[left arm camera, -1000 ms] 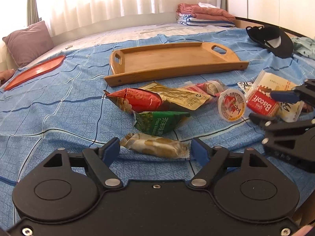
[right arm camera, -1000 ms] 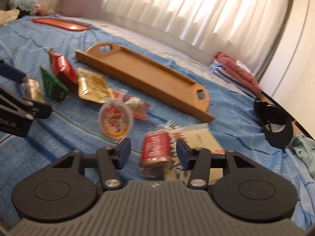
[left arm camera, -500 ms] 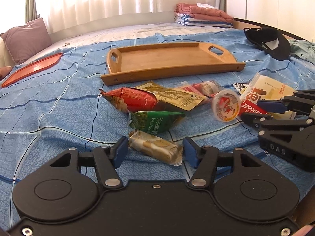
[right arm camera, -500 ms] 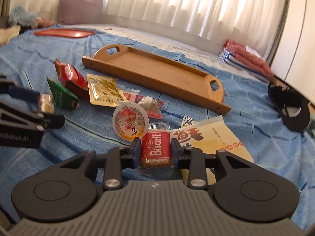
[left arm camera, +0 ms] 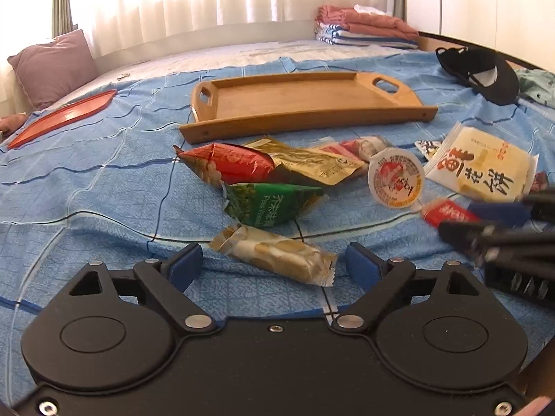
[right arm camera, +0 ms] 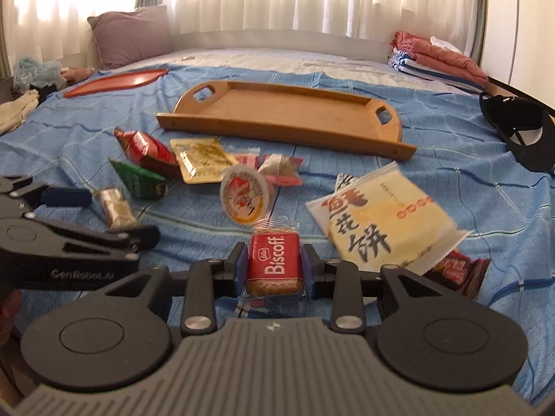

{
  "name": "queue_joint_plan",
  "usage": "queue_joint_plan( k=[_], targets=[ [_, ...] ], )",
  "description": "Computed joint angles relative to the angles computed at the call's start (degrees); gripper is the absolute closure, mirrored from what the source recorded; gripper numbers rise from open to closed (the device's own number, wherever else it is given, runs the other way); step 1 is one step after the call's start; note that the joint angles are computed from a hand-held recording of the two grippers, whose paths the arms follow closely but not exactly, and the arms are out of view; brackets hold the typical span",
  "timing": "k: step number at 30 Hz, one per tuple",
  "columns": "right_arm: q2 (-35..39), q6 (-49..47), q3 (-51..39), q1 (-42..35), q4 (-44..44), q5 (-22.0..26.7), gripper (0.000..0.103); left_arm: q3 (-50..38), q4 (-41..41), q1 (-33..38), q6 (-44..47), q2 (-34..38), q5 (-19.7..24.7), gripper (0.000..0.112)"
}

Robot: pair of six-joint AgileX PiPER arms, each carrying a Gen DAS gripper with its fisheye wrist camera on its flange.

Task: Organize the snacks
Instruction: 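Close the right tool on the Biscoff biscuit while the left tool grasps the wrapped bar, then carry both snacks onto the wooden tray and open both tools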

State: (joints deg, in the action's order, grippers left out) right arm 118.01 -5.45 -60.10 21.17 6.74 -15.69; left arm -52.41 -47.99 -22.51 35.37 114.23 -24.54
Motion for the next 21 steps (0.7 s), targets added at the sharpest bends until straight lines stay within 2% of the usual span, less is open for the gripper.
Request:
queue_joint_plan(
  k=[1, 2, 4, 5, 6, 8, 13, 16, 21],
  targets=[
    [0.45, -2.64, -0.05, 0.60, 2.68, -0.20, 0.059, -0.25, 1.23, 0.46, -1.02, -0.04, 0.91, 0.027],
    [0.87, -6.41, 0.15, 1.28, 6.70, -1.28, 0.049, -0.41, 3.02, 0.98, -2.44, -0.16, 1.84, 0.030],
    [1.79, -8.23, -0.33, 1.56, 8.95, -2.25, 0.048, -0.47, 2.70, 0.95, -1.94, -0.41, 1.72, 0.050],
    [1.98, -6.97, -0.59, 1.43, 8.35, -2.15, 0.048, -0.36, 2.66, 0.90, -1.38, -0.76, 1.79, 0.055],
    [1.94, -5.44, -0.84, 1.25, 7.48, -1.60, 0.062, -0.42, 1.15, 0.67, 0.35, -1.13, 2.00, 0.058],
    [1.33, -2.07, -0.72, 1.06, 4.61, -0.84, 0.065, 0.06, -0.01, 0.27, 1.04, -2.06, 1.96, 0.064],
    [-1.28, 5.96, 1.43, 0.48, -2.61, -1.39, 0.065, 2.16, 1.08, -0.39, -0.52, -5.16, 1.50, 0.065],
    [-2.98, 6.48, 2.29, 0.18, -2.75, -2.50, 0.065, 2.73, 2.01, -0.43, -0.97, -7.16, 1.21, 0.066],
    [-4.57, 15.27, -0.16, -2.12, -10.33, -0.70, 0.065, 0.85, 3.54, 1.38, -0.70, -10.20, 4.52, 0.066]
  ],
)
